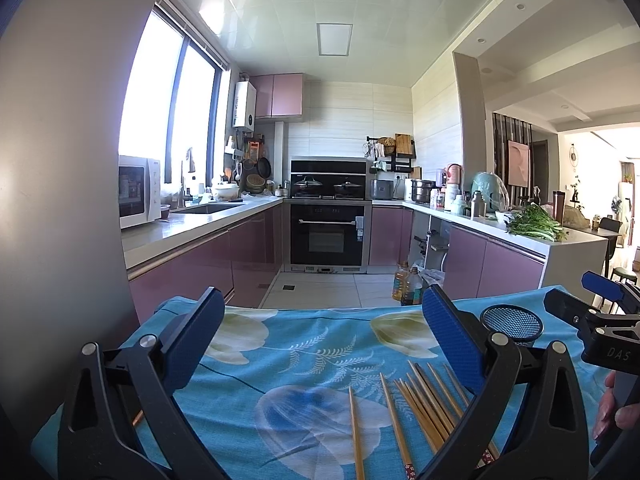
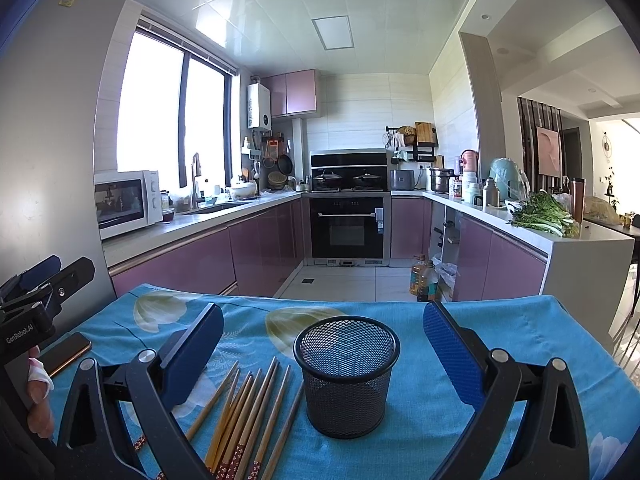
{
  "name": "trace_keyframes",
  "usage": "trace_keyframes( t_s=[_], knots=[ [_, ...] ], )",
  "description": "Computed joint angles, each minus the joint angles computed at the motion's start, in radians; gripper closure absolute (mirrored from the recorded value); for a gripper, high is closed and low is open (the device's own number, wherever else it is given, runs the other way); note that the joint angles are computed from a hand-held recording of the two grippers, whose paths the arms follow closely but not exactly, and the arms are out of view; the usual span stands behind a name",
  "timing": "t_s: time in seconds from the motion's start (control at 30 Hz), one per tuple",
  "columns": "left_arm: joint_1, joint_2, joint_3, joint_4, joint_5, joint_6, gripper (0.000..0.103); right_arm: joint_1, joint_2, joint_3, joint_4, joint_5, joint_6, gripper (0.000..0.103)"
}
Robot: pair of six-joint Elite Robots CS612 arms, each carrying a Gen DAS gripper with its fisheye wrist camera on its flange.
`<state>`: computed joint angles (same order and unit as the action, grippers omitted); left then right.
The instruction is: Organize utensils
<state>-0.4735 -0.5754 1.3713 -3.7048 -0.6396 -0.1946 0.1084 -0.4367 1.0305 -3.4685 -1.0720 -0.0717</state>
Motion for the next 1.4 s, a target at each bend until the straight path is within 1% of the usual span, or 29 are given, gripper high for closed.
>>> trace_keyframes(
  t_s=[1.4],
  knots=[
    [0.001, -0.010, 0.016, 0.012, 0.000, -0.014, 0.005, -0.002, 0.006, -0.008, 0.005, 0.005, 0.008, 0.006]
  ],
)
